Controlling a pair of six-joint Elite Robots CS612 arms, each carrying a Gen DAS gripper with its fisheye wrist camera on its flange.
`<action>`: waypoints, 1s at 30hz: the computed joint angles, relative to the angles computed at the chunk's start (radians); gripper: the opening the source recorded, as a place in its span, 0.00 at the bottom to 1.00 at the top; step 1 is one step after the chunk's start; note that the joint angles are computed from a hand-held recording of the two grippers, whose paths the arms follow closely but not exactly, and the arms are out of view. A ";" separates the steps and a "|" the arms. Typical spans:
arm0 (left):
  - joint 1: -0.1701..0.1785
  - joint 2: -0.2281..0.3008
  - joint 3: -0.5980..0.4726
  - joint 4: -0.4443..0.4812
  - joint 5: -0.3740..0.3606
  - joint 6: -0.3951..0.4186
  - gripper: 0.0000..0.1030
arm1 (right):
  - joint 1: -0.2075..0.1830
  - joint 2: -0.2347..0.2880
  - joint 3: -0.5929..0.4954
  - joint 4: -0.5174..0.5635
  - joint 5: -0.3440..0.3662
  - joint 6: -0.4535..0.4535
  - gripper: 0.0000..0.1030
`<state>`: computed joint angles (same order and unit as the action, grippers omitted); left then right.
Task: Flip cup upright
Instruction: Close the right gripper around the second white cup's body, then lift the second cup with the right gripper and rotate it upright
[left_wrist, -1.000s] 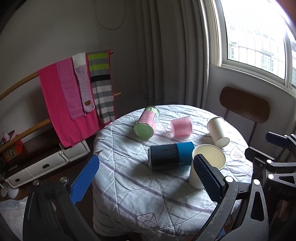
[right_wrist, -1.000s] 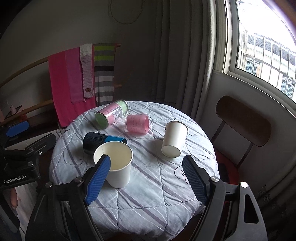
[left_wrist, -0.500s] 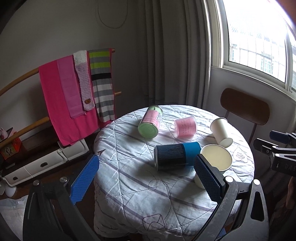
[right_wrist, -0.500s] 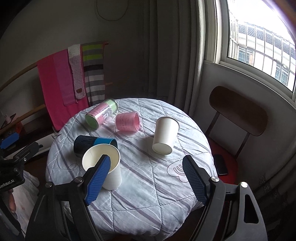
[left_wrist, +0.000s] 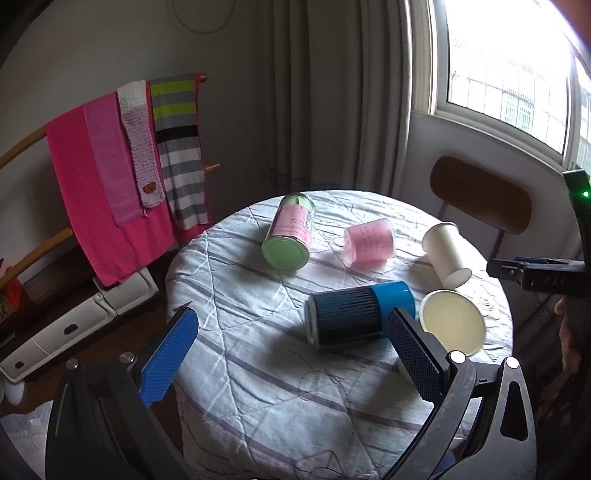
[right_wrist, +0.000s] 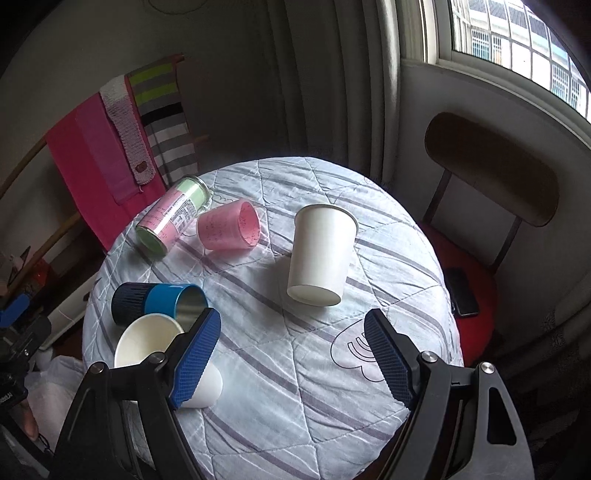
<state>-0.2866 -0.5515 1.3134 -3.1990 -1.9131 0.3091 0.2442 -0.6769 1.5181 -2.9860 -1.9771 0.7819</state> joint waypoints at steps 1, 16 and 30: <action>-0.002 0.004 -0.009 0.005 0.018 0.006 1.00 | -0.009 0.001 -0.004 0.016 0.013 0.013 0.79; -0.024 0.042 -0.065 0.090 0.083 0.044 1.00 | -0.115 0.067 -0.133 0.229 0.202 0.026 0.79; -0.037 0.036 -0.051 0.091 0.088 0.056 1.00 | -0.097 0.079 -0.067 -0.053 0.163 -0.087 0.67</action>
<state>-0.3233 -0.5151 1.2628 -3.1081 -1.8247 0.3650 0.1469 -0.5980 1.4510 -3.0389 -1.8140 0.6946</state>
